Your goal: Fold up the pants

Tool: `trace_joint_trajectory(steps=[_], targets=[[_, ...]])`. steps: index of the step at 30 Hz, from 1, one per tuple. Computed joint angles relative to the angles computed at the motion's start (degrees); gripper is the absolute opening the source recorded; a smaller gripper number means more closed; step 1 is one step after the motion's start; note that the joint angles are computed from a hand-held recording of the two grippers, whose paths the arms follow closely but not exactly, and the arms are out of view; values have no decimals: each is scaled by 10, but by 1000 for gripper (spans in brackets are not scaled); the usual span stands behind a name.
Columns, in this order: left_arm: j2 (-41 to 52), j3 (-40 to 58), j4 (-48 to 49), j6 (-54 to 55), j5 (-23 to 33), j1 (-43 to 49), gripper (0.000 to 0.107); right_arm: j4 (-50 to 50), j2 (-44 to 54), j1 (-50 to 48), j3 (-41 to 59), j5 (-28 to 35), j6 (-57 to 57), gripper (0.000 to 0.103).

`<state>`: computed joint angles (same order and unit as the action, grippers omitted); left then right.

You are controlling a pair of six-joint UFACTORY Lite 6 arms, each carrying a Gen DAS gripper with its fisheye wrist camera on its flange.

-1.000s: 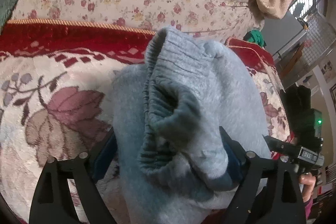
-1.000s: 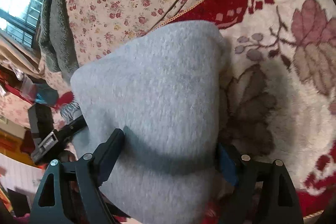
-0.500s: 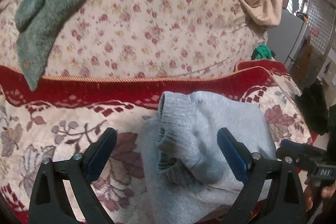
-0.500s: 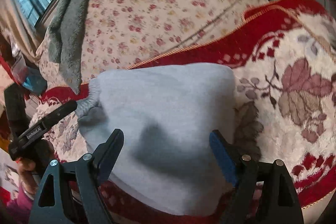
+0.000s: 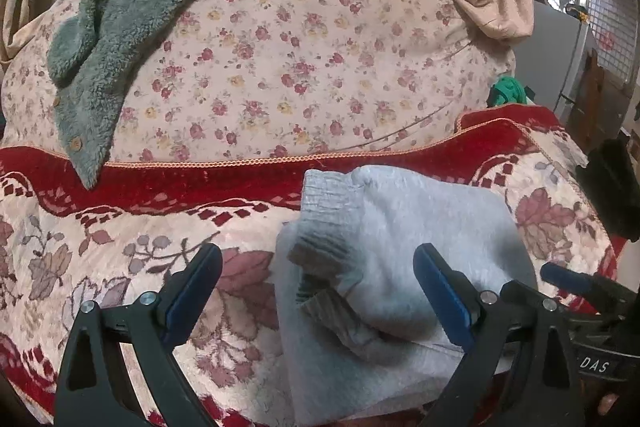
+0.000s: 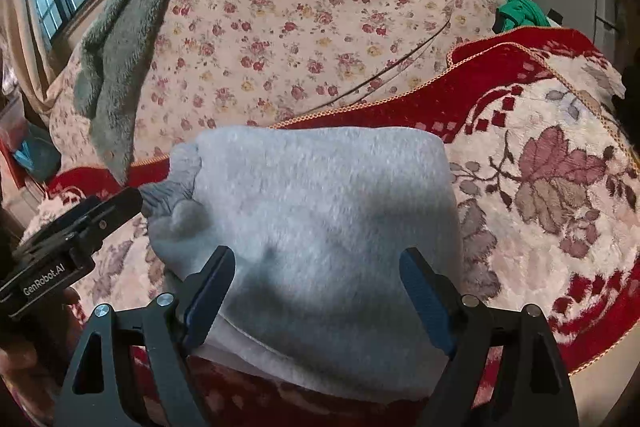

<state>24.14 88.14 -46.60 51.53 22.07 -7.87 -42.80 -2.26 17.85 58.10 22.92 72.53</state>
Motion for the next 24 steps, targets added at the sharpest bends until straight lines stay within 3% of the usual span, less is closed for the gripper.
trace_joint_trajectory(steps=[24], targets=[[-4, -13, 23, -21, -19, -29, 96, 35, -11, -14, -25, -27, -19, 89]])
